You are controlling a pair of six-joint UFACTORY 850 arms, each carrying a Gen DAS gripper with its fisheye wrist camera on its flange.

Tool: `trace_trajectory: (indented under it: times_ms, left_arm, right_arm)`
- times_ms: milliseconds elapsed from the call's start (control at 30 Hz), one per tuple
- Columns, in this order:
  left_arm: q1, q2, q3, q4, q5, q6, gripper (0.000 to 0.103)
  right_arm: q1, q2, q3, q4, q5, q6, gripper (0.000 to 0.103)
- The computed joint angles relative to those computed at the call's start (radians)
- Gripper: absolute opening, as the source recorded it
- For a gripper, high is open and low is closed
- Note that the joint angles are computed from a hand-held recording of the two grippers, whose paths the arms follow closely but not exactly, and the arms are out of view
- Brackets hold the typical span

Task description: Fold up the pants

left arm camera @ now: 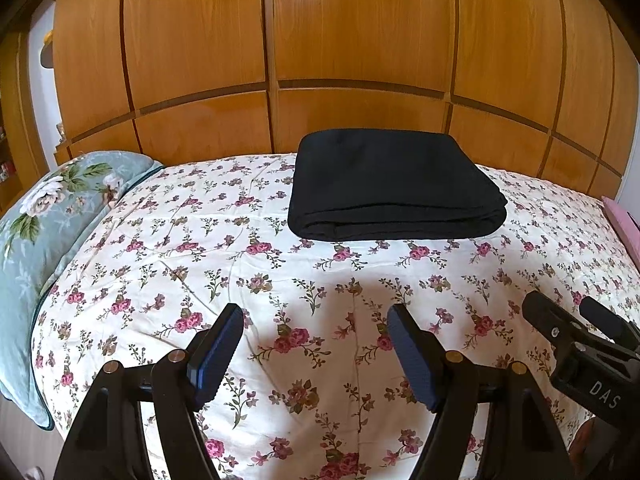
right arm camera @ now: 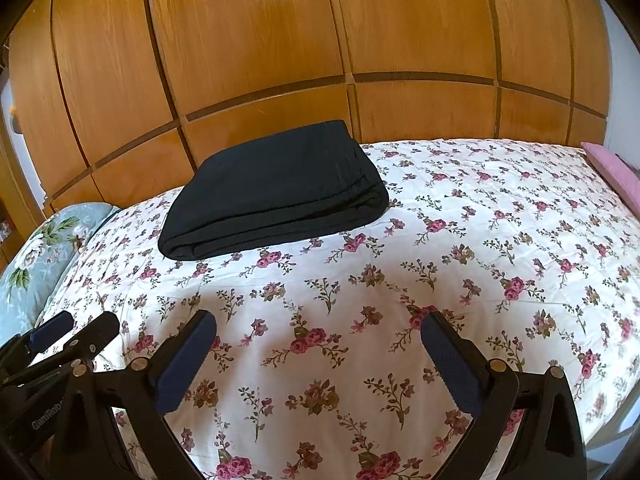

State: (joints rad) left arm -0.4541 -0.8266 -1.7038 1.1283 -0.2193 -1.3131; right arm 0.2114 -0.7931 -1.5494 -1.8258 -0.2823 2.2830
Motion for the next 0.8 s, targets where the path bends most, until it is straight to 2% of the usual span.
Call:
trace_trajectory:
  times_ms: [500,600,800]
  left_arm:
    - [0.003,-0.024,-0.026,-0.149,-0.005,0.150,0.075]
    - [0.002,-0.028,-0.029,-0.141,-0.008,0.140,0.075]
    - [0.004,-0.044,-0.049,-0.264,-0.011,0.269,0.075]
  right_arm:
    - [-0.003,-0.015,-0.013,0.051,0.012,-0.053,0.102]
    - [-0.002,-0.015,-0.014,0.052,0.010,-0.054,0.102]
    - [-0.005,-0.025,-0.022,0.098,0.013,-0.101,0.102]
